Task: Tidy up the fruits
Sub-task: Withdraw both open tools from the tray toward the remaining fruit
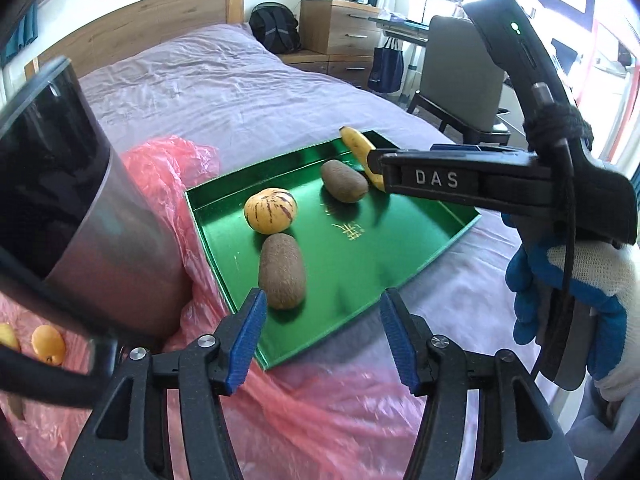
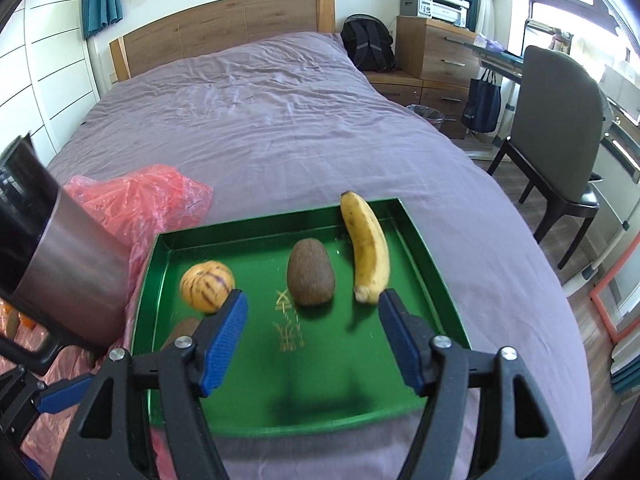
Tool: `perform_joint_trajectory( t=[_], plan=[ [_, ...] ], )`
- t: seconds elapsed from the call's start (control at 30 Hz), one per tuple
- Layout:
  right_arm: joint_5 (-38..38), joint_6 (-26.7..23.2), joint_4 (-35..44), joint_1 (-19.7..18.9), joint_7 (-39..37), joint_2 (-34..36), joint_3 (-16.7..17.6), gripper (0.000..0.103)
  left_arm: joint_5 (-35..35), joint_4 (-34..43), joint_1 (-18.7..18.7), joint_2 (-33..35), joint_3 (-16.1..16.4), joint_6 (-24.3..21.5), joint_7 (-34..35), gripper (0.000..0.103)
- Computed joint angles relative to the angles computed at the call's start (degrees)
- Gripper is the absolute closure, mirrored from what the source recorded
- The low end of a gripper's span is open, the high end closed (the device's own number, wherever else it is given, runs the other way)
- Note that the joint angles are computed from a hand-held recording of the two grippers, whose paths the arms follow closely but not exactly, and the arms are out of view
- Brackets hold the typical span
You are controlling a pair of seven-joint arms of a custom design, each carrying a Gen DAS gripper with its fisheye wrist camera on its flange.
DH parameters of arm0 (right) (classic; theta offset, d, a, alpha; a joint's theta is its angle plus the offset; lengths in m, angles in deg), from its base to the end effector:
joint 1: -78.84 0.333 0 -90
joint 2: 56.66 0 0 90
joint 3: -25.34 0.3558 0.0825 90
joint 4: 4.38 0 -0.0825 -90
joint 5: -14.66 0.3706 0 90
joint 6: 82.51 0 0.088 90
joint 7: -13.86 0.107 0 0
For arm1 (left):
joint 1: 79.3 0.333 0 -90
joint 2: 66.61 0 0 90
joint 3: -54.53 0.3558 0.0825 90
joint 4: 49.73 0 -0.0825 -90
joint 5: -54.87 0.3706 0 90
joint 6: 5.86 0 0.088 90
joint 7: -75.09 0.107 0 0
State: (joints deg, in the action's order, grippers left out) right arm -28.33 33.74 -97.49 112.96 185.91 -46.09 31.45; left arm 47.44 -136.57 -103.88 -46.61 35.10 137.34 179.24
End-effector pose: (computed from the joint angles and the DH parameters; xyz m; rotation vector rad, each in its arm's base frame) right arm 0.5165 0.3779 0.5896 -1.3788 2.2374 -0.8240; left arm 0.5386 -0.4598 0.5880 -0.9608 2.6682 -0.9866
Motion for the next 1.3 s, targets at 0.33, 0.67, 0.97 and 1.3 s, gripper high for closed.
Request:
perform_joint_trajectory(
  t=[0.33,0.67,0.97,1.3],
  plan=[
    [-1.03,-7.49,1.66,5.57,3.70,-1.88,4.02,0.008,-6.80,-11.73,3.59,-12.62,0.07,1.26,6.65,0.039],
    [-1.97,-11.53,7.91,12.12,5.92,1.25,5.64,0.008,-12.40,-21.92,5.44,-22.59,3.85,1.74,10.99,0.039],
    [-1.92,-13.22,17.75,18.19,3.30,8.11,3.63,0.008,-13.73,-28.48,7.41,-27.41,7.35,2.79,12.76,0.039],
    [2.08,-13.59,33.65,23.95,-3.10,19.31,-1.22,0.008,-15.53,-32.95,10.23,-29.82,10.61,3.99,15.09,0.039]
  ],
)
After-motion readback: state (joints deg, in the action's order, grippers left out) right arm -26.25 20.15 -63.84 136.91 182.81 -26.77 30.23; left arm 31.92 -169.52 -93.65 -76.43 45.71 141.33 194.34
